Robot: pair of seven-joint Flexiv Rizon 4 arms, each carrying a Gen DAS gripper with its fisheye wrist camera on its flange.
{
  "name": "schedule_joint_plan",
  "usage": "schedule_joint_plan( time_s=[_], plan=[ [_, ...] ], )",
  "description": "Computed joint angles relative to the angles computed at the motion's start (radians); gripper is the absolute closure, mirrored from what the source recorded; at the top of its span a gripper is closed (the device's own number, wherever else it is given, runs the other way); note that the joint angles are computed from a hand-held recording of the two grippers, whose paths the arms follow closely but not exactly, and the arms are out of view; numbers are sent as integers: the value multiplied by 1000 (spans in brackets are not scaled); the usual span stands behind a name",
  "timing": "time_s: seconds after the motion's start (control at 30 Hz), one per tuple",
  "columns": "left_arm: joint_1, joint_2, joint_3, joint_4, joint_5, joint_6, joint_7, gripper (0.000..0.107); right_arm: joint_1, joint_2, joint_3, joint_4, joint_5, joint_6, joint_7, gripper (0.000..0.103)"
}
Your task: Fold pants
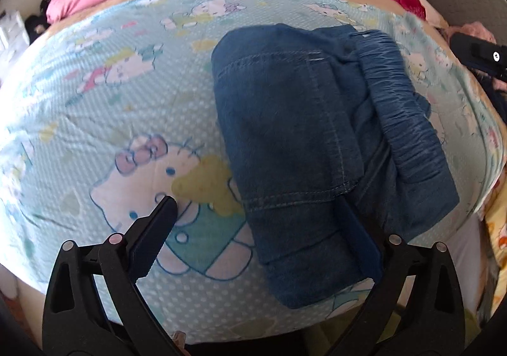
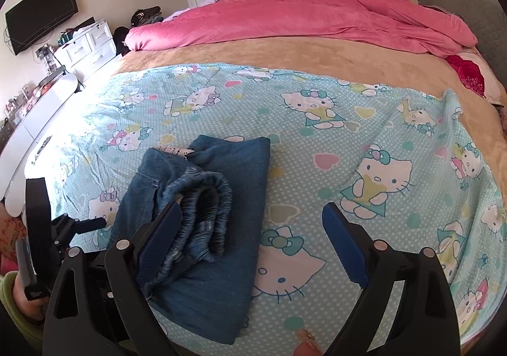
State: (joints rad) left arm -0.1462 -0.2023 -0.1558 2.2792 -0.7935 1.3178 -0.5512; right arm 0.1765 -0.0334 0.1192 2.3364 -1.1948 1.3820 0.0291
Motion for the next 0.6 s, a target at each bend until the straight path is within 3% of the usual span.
schedule_joint_plan(
  time_s=[0.2,0.37,0.6],
  plan=[
    [0,29,0,29,-64,-6,80,16,1,16,7,9,12,-18,-2,13],
    [1,53,30,23,-94,-77,90,16,-6,29,11,7,4,-33,-6,13],
    [-50,115,44,-5,-317,-47,205,14,-5,8,6,-10,4,-28,-13,13]
  ],
)
